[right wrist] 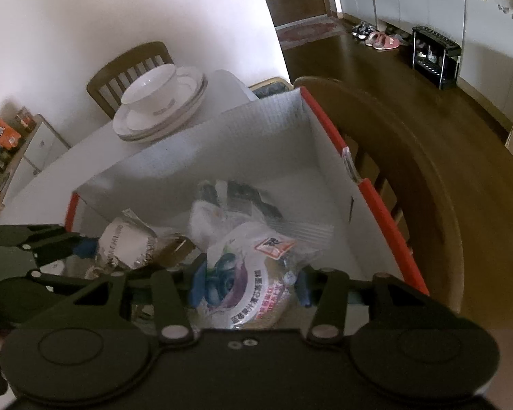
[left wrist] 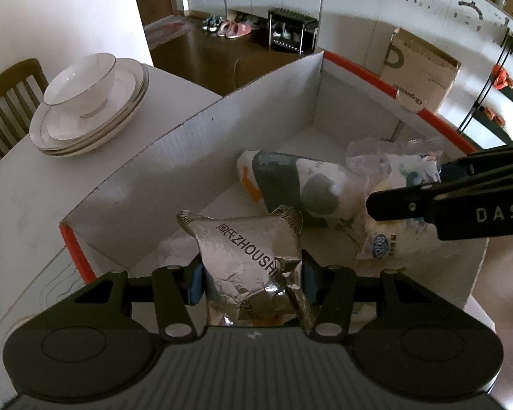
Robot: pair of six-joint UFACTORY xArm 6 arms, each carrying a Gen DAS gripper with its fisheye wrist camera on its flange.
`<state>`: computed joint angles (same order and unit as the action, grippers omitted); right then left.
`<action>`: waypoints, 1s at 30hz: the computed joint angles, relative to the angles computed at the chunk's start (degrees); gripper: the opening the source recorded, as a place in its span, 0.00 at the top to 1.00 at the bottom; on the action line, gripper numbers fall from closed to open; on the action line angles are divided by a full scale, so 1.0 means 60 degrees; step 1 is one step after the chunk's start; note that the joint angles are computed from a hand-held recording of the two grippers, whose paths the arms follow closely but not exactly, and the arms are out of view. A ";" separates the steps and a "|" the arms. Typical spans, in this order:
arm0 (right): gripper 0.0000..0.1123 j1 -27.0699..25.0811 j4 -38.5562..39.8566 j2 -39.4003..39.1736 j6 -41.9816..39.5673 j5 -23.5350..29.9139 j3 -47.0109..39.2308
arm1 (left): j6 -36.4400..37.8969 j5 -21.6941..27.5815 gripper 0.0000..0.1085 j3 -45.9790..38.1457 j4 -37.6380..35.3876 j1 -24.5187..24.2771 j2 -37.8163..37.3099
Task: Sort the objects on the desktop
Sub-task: 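Open left tool to drop the foil packet while right tool releases the blueberry bag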
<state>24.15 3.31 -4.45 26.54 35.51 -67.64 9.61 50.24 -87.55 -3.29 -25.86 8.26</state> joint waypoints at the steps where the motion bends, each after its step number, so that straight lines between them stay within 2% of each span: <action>1: 0.56 -0.0007 0.0027 0.0054 -0.0031 0.0007 -0.0007 | 0.0001 0.0045 0.51 -0.0058 0.0037 -0.0003 0.0063; 10: 0.56 -0.0020 0.0664 0.0024 -0.0754 -0.0155 0.0138 | -0.0013 0.1000 0.51 -0.0656 -0.0035 0.0066 0.0580; 16: 0.56 0.0095 0.0766 -0.0137 -0.1136 0.0060 0.0227 | 0.0073 0.1244 0.51 -0.0759 0.0027 0.0044 0.0654; 24: 0.54 0.0075 0.1055 -0.0142 -0.1518 0.0133 0.0238 | 0.0216 0.1055 0.50 -0.0523 -0.0047 0.0065 0.0491; 28: 0.46 0.0067 0.0978 -0.0205 -0.1472 0.0174 0.0278 | 0.0209 0.0849 0.49 -0.0287 -0.0106 0.0054 0.0284; 30: 0.44 0.0065 0.0917 -0.0265 -0.1422 0.0197 0.0303 | 0.0302 0.0766 0.45 -0.0177 -0.0231 0.0059 0.0174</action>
<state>24.53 8.81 -6.04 18.01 36.69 -65.82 11.42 54.83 -88.61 -4.68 -25.51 9.31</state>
